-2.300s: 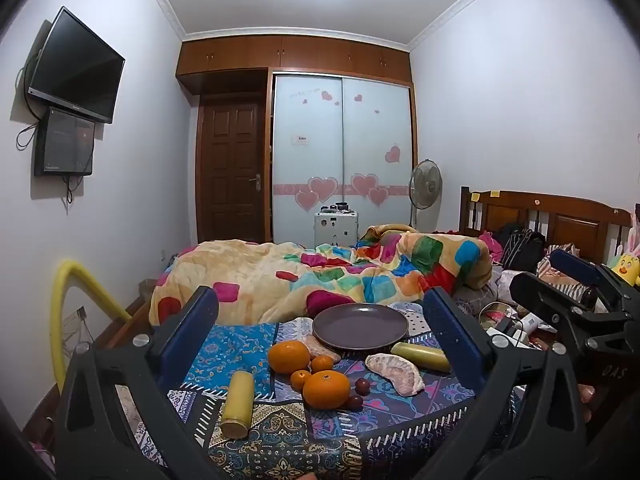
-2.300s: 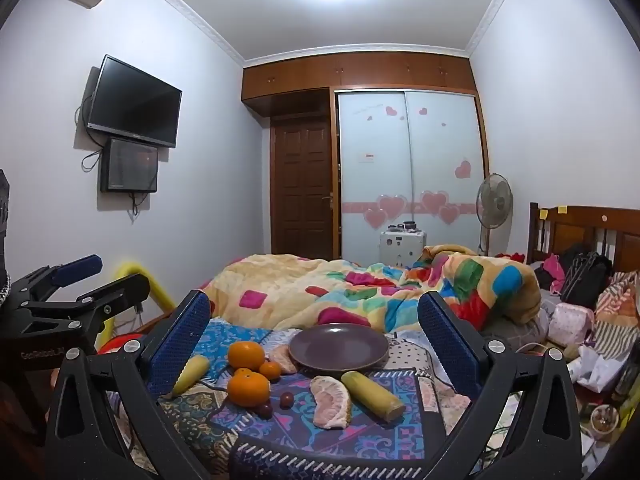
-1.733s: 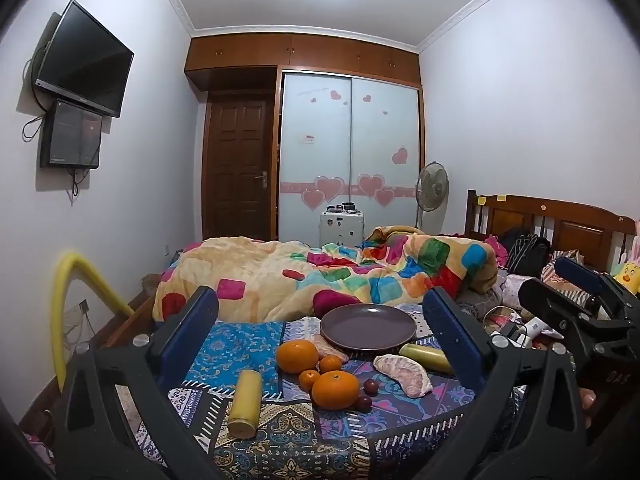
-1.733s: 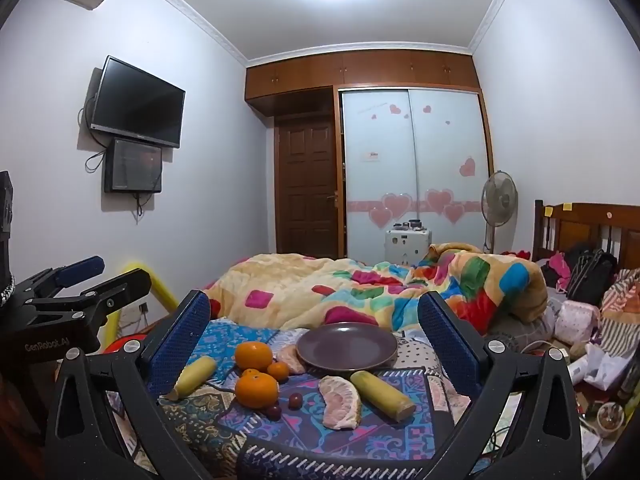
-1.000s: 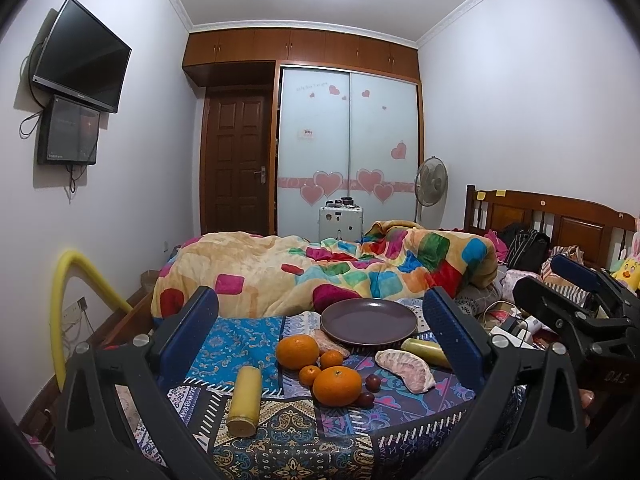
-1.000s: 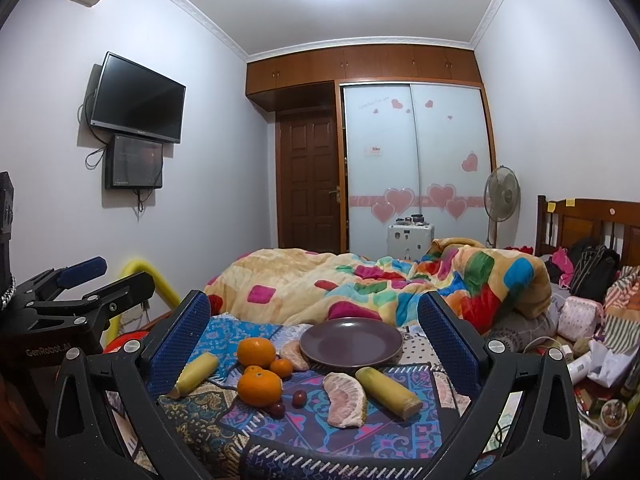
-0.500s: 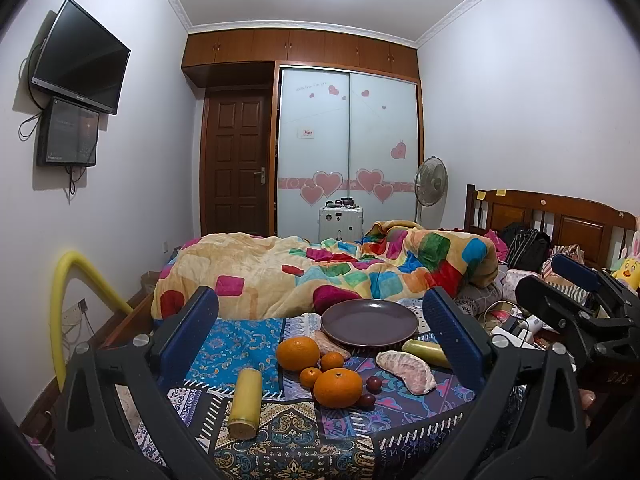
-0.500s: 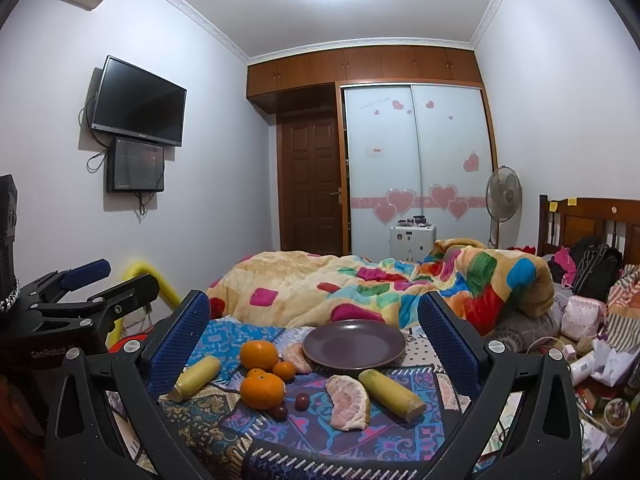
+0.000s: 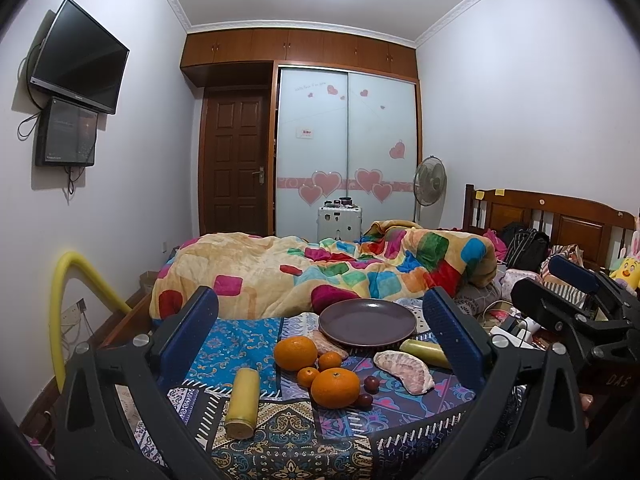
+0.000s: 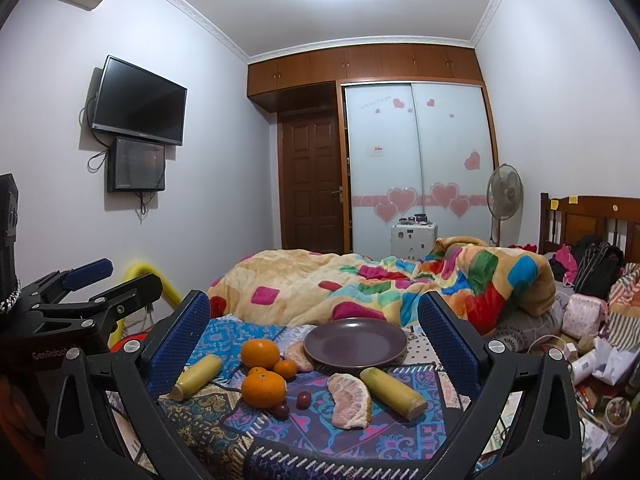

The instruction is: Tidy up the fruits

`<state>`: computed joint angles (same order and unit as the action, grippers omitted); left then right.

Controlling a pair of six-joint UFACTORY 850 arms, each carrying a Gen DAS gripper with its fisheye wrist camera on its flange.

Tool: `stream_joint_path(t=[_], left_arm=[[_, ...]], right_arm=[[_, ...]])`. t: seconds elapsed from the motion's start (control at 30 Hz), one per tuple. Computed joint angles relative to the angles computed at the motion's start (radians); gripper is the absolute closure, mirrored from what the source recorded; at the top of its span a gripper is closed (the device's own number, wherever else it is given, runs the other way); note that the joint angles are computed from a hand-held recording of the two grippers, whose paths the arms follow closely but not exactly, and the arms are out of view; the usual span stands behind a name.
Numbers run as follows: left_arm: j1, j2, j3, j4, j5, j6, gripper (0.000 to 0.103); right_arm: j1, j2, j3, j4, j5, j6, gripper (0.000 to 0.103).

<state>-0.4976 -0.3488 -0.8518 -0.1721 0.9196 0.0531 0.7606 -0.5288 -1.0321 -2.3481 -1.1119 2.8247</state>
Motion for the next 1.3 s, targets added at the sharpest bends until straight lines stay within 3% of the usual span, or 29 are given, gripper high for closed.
stream_joint_path(t=[0.4, 0.57, 0.7, 0.83, 1.03, 1.17, 1.3], left_arm=[[0.001, -0.011, -0.008, 0.008, -0.008, -0.006, 0.0], [0.011, -0.041, -0.044, -0.001, -0.059, 0.012, 0.0], [0.038, -0.076, -0.089, 0.039, -0.147, -0.008, 0.0], [0.066, -0.129, -0.153, 0.057, -0.247, -0.023, 0.0], [0.12, -0.236, -0.29, 0.149, -0.446, -0.118, 0.0], [0.143, -0.317, -0.391, 0.116, -0.565, -0.089, 0.0], [0.162, -0.387, -0.479, 0.096, -0.674, -0.072, 0.011]], right_arm=[[-0.01, -0.005, -0.007, -0.001, 0.028, -0.006, 0.0], [-0.042, -0.02, -0.037, 0.017, 0.125, -0.031, 0.0], [-0.083, -0.04, -0.074, 0.057, 0.255, -0.085, 0.0], [-0.115, -0.065, -0.102, 0.126, 0.326, -0.172, 0.0], [-0.179, -0.09, -0.133, 0.145, 0.465, -0.239, 0.0], [-0.222, -0.113, -0.164, 0.138, 0.56, -0.252, 0.0], [-0.263, -0.153, -0.21, 0.165, 0.64, -0.316, 0.0]])
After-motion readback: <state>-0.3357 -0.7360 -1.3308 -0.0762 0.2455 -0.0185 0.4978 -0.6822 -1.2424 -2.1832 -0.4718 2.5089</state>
